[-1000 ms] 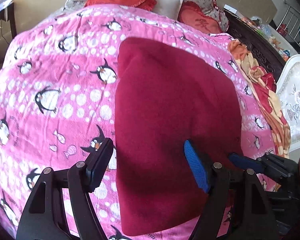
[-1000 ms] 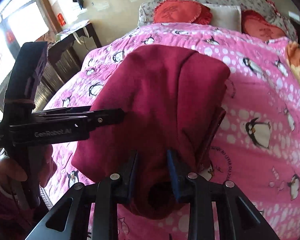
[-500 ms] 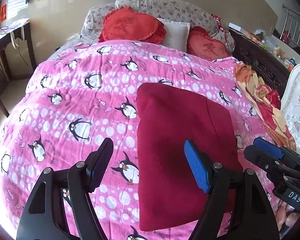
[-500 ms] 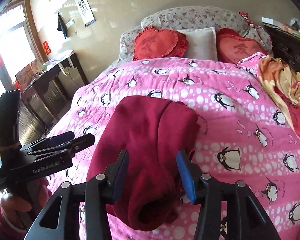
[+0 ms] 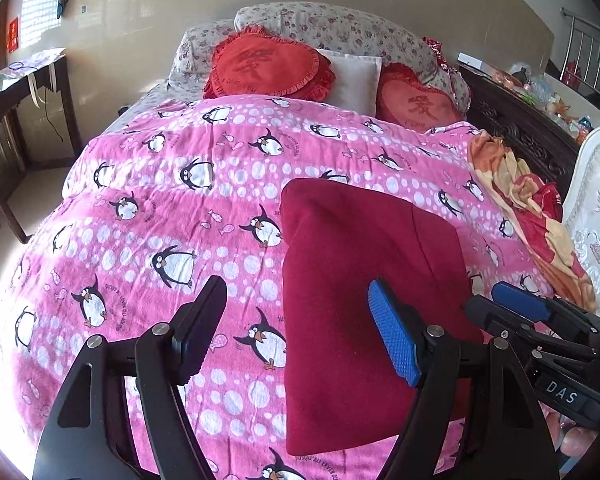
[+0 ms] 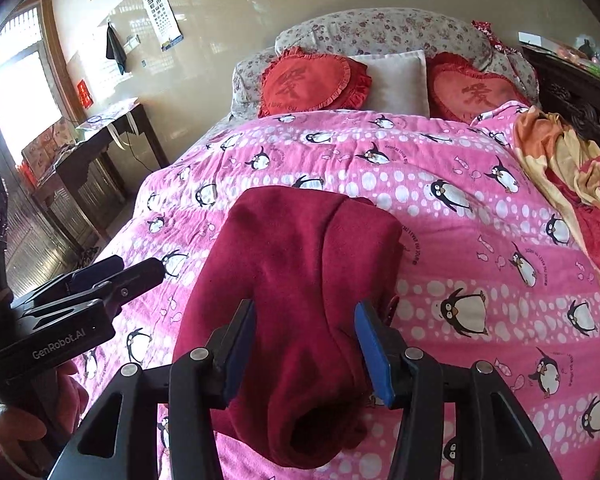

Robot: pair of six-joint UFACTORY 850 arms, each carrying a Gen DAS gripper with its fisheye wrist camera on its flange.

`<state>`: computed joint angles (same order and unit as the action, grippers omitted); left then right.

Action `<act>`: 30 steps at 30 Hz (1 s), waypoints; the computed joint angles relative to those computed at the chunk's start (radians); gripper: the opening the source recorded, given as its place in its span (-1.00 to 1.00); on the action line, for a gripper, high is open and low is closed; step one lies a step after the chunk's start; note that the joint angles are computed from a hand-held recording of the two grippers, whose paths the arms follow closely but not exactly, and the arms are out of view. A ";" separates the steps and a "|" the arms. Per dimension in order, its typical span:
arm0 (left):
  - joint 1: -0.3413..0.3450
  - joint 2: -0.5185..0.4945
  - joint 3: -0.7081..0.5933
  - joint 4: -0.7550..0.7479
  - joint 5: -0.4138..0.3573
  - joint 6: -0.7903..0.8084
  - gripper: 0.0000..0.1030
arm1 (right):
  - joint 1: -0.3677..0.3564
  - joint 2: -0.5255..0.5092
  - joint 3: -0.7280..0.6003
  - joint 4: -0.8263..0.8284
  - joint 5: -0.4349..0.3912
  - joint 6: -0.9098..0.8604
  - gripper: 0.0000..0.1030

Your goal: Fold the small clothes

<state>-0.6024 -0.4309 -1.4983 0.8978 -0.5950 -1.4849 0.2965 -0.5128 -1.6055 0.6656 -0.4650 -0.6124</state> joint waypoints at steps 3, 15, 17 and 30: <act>-0.004 -0.006 -0.008 -0.010 -0.011 0.021 0.44 | 0.002 -0.003 -0.002 -0.036 0.004 0.039 0.13; -0.009 -0.024 -0.029 -0.020 -0.042 0.046 0.44 | 0.005 -0.012 -0.008 -0.103 0.019 0.108 0.20; -0.009 -0.026 -0.034 -0.022 -0.051 0.048 0.44 | 0.004 -0.015 -0.011 -0.102 0.013 0.106 0.20; -0.006 -0.036 -0.045 -0.039 -0.064 0.070 0.44 | 0.000 -0.018 -0.016 -0.085 0.009 0.100 0.20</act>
